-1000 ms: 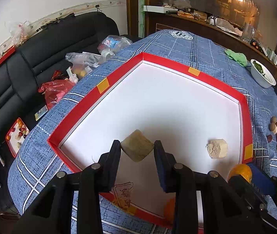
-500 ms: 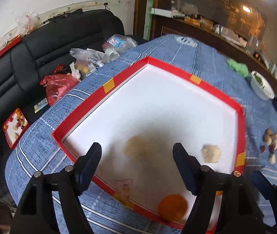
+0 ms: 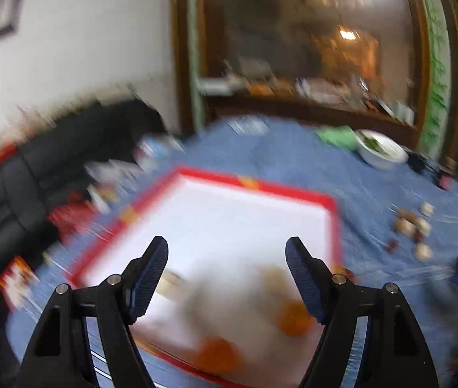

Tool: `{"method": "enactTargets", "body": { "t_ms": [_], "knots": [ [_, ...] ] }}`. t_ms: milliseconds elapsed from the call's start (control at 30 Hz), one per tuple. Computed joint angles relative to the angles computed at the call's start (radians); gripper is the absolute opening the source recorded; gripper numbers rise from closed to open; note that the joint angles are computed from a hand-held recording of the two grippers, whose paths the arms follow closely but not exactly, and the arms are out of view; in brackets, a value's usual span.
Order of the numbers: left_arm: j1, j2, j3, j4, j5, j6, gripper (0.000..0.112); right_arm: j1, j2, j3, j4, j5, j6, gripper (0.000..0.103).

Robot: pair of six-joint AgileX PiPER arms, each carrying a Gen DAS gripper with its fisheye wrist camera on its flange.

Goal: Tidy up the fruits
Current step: 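Move both tools back from the tray toward the food pile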

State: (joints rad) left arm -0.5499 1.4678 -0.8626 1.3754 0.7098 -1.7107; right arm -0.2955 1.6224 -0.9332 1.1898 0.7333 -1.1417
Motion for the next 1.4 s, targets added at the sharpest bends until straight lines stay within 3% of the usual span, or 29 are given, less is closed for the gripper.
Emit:
{"method": "enactTargets", "body": {
  "t_ms": [33, 100, 133, 200, 267, 367, 433, 567, 633, 700, 800, 867, 933, 1000, 1100, 1200, 1267, 1400],
  "knots": [
    [0.013, -0.009, 0.031, 0.044, 0.028, -0.032, 0.075, -0.043, 0.016, 0.015, 0.065, 0.041, -0.064, 0.067],
    [0.065, -0.027, 0.089, 0.116, 0.005, -0.072, 0.075, -0.114, 0.041, 0.036, 0.149, 0.105, -0.103, 0.078],
    [0.116, -0.042, 0.115, 0.125, -0.038, -0.067, 0.076, -0.135, 0.048, 0.044, 0.171, 0.127, -0.106, 0.079],
    [0.266, -0.089, 0.144, 0.09, -0.216, -0.098, 0.076, -0.136, 0.052, 0.057, 0.16, 0.126, -0.076, 0.079],
    [0.405, -0.108, 0.154, -0.015, -0.349, -0.048, 0.076, -0.142, 0.082, 0.036, 0.124, 0.171, -0.022, 0.079],
    [0.554, -0.082, 0.141, -0.277, -0.441, 0.237, 0.074, -0.158, 0.076, 0.053, 0.155, 0.183, -0.033, 0.08],
    [0.642, -0.07, 0.125, -0.435, -0.464, 0.428, 0.074, -0.173, 0.07, 0.075, 0.182, 0.194, -0.05, 0.08],
    [0.728, -0.052, 0.117, -0.562, -0.487, 0.631, 0.074, -0.172, 0.013, 0.184, 0.307, 0.165, -0.108, 0.082],
    [0.753, -0.045, 0.112, -0.578, -0.478, 0.673, 0.075, -0.131, -0.026, 0.228, 0.347, 0.127, -0.124, 0.09],
    [0.759, -0.024, 0.103, -0.561, -0.485, 0.647, 0.076, -0.059, -0.061, 0.246, 0.355, 0.071, -0.108, 0.091],
    [0.647, -0.095, 0.14, -0.302, -0.443, 0.424, 0.084, 0.023, -0.079, 0.267, 0.398, 0.043, -0.103, 0.1],
    [0.537, -0.146, 0.152, -0.241, -0.413, 0.387, 0.087, 0.05, -0.085, 0.246, 0.334, 0.044, -0.075, 0.103],
    [0.4, -0.177, 0.138, -0.34, -0.421, 0.493, 0.087, 0.045, -0.104, 0.187, 0.154, 0.037, 0.035, 0.103],
    [0.237, -0.13, 0.068, -0.54, -0.4, 0.64, 0.087, 0.049, -0.114, 0.106, -0.046, -0.031, 0.137, 0.103],
    [0.095, -0.027, -0.049, -0.795, -0.351, 0.818, 0.087, 0.075, -0.072, -0.02, -0.346, -0.158, 0.268, 0.103],
    [-0.036, 0.063, -0.113, -0.742, -0.342, 0.705, 0.087, 0.115, -0.009, -0.112, -0.572, -0.249, 0.355, 0.103],
    [-0.096, 0.126, -0.159, -0.605, -0.315, 0.577, 0.087, 0.118, 0.061, -0.177, -0.591, -0.232, 0.361, 0.099],
    [-0.108, 0.238, -0.265, -0.602, -0.237, 0.558, 0.086, 0.142, 0.139, -0.237, -0.62, -0.255, 0.399, 0.082]
  ]
}}
